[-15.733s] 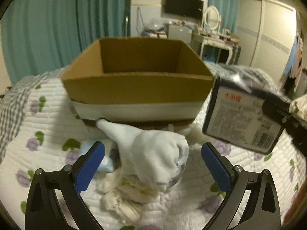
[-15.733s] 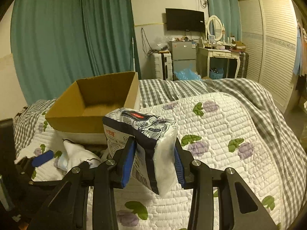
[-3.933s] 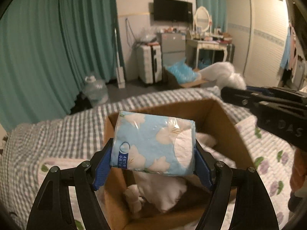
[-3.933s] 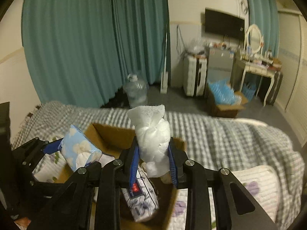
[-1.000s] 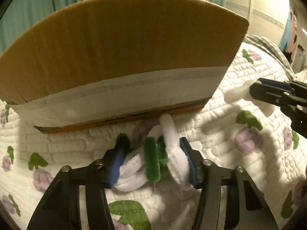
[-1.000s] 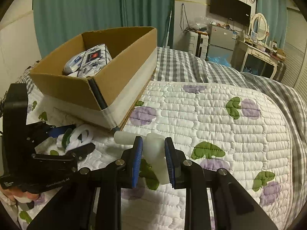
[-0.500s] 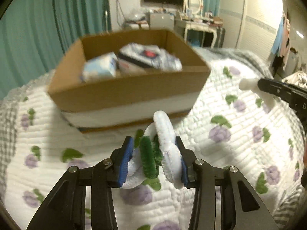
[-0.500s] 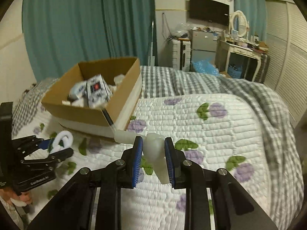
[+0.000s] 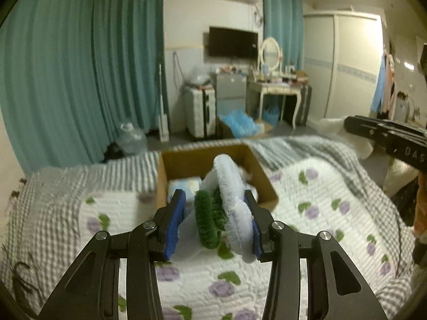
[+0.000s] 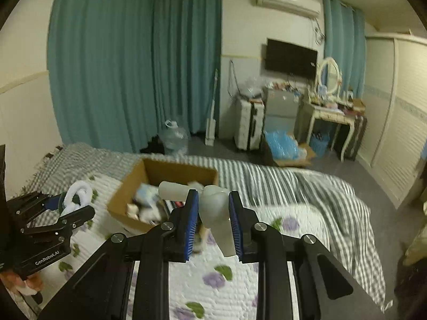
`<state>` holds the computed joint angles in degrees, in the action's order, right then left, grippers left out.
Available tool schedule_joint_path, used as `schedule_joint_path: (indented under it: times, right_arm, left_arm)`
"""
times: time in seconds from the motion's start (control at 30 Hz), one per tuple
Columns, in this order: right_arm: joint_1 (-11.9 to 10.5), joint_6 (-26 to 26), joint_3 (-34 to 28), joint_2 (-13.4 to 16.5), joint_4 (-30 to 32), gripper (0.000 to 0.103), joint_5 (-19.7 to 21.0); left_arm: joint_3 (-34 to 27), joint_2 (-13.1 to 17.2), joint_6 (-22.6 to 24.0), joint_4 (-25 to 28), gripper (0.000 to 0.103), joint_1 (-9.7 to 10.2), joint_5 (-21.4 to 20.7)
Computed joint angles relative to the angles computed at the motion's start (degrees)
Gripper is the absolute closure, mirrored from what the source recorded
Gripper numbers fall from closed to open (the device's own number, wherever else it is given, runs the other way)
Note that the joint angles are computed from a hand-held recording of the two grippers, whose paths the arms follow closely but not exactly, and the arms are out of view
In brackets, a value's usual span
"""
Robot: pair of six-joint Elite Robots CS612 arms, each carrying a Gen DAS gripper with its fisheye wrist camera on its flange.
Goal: Organize soft objects
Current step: 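Drop the fuzzy item and white glove into the box with both grippers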
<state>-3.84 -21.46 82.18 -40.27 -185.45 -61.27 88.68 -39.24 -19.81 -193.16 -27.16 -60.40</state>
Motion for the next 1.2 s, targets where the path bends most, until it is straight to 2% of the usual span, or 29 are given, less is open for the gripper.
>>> schedule_joint_path:
  times: [0.2,0.3,0.43,0.67,0.8,0.9,1.07,1.2]
  right_arm:
    - [2.1,0.0,-2.3,-0.4,0.6,0.08,1.8]
    - [3.2,0.4,-4.4,0.4,1.5,0.08,1.6]
    - [4.7,0.5,-8.7,2.6,3.4,0.08,-0.1]
    - [6.6,0.9,-19.5,9.6,11.0,0.08,-2.9]
    - [7.4,1.3,-27.1,14.7,16.7,0.08,-4.7]
    - [7.7,1.9,-33.3,18.8,22.2,0.08,-5.2]
    - [8.2,1.6,-41.9,24.6,27.5,0.08,-7.0]
    - [7.9,2.7,-45.5,27.0,28.8,0.076,-4.2]
  left_arm:
    - [-1.4,-0.4,3.1,-2.5,0.06,1.04,0.7]
    - [-2.9,0.4,2.9,-3.0,0.06,1.87,0.4]
    - [-6.4,2.4,3.3,-0.6,0.06,3.23,0.2]
    - [-15.5,8.3,1.3,7.8,0.06,6.12,-3.7]
    - [-21.3,12.2,1.0,13.3,0.06,7.23,-5.3]
    - [-25.1,14.8,-0.9,17.9,0.06,7.98,-6.6]
    - [-28.1,17.0,1.1,18.7,0.056,8.29,-7.7]
    - [-27.4,16.7,2.8,16.9,0.047,7.91,-7.1]
